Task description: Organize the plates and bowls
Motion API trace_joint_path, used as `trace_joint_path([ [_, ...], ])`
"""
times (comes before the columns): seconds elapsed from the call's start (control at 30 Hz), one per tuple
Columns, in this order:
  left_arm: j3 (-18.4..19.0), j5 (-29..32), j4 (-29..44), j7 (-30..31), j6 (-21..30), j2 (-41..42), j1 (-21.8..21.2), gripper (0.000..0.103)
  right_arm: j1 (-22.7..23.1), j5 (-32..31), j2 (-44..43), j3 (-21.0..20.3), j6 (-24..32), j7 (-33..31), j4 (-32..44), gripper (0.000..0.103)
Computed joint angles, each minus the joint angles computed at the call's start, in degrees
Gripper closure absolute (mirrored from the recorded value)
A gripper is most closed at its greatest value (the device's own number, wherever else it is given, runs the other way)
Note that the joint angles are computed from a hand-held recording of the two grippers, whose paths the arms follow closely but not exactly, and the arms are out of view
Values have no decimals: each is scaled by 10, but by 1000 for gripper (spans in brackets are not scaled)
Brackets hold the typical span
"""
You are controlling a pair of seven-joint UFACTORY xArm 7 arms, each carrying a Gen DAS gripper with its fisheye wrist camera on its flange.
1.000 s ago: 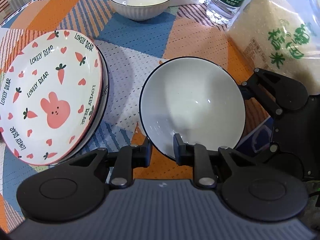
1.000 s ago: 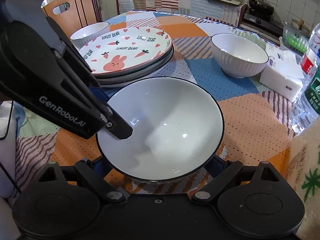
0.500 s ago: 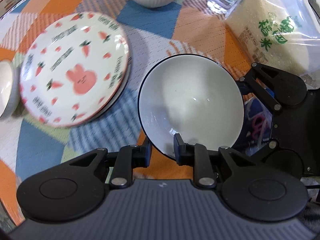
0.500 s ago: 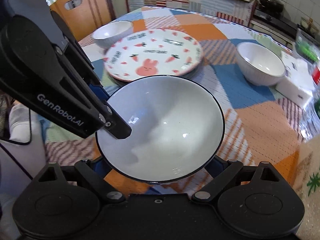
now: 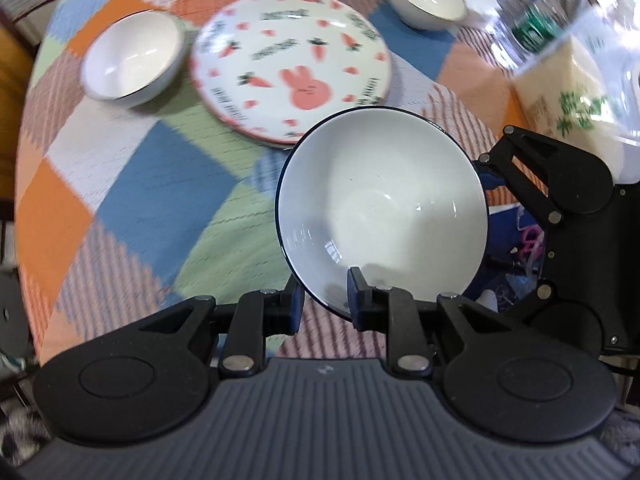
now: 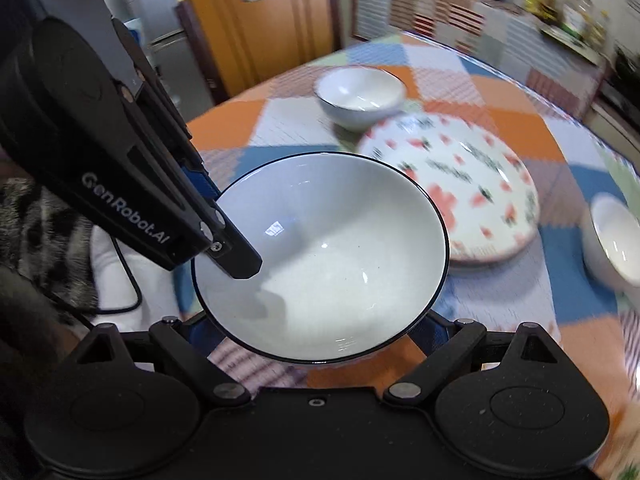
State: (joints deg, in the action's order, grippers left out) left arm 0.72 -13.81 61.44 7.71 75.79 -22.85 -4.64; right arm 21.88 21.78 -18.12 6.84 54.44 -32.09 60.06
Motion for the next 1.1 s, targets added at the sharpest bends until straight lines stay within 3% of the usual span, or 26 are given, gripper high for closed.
trace_joint_path([
  [0.3, 24, 27, 26, -9, 20, -20, 35, 82, 19, 4, 64, 22, 8, -24, 93, 7],
  [0.53, 39, 38, 59, -6, -2, -1, 61, 82, 25, -10, 131, 39, -4, -40, 181, 7],
  [0.7, 33, 59, 85, -15, -44, 39, 73, 82, 23, -10, 200, 47, -19, -46, 252, 7],
  [1.1, 29, 67, 125, -20, -210, 178, 93, 83, 14, -47, 377, 60, -75, -37, 403, 8],
])
